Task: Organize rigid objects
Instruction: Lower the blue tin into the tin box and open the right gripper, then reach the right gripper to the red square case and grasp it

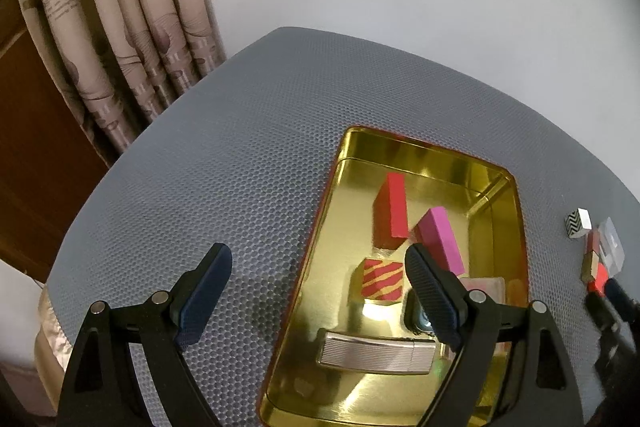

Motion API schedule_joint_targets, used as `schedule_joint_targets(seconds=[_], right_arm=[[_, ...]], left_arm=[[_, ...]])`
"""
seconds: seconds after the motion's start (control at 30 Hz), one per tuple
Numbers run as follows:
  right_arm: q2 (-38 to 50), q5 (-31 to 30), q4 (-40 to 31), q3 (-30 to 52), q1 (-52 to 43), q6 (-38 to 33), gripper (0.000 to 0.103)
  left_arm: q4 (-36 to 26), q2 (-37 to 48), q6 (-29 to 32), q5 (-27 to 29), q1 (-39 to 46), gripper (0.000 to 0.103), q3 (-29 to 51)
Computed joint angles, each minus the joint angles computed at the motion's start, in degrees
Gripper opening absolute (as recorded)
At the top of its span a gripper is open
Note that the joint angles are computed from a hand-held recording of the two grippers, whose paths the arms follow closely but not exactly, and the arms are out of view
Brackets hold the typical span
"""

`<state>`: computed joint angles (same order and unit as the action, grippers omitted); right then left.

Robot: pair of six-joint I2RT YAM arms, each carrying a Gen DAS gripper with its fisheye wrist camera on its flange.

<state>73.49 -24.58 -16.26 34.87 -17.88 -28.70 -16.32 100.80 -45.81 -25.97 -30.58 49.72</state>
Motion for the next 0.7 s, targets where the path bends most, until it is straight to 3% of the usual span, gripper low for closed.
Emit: schedule_joint_targets(seconds=[0.27, 0.7], right_arm=[[14.35, 1.99, 9.26, 3.18, -13.59, -2.59, 0.053], [25.66, 10.24, 21.68, 3.27, -11.08, 1.39, 0.054]], left_arm=[[0.87, 0.05, 0.69, 0.82, -1.73, 0.086, -0.11], [0.89, 1.65, 1.45, 1.79, -2.99, 0.086, 0.70]])
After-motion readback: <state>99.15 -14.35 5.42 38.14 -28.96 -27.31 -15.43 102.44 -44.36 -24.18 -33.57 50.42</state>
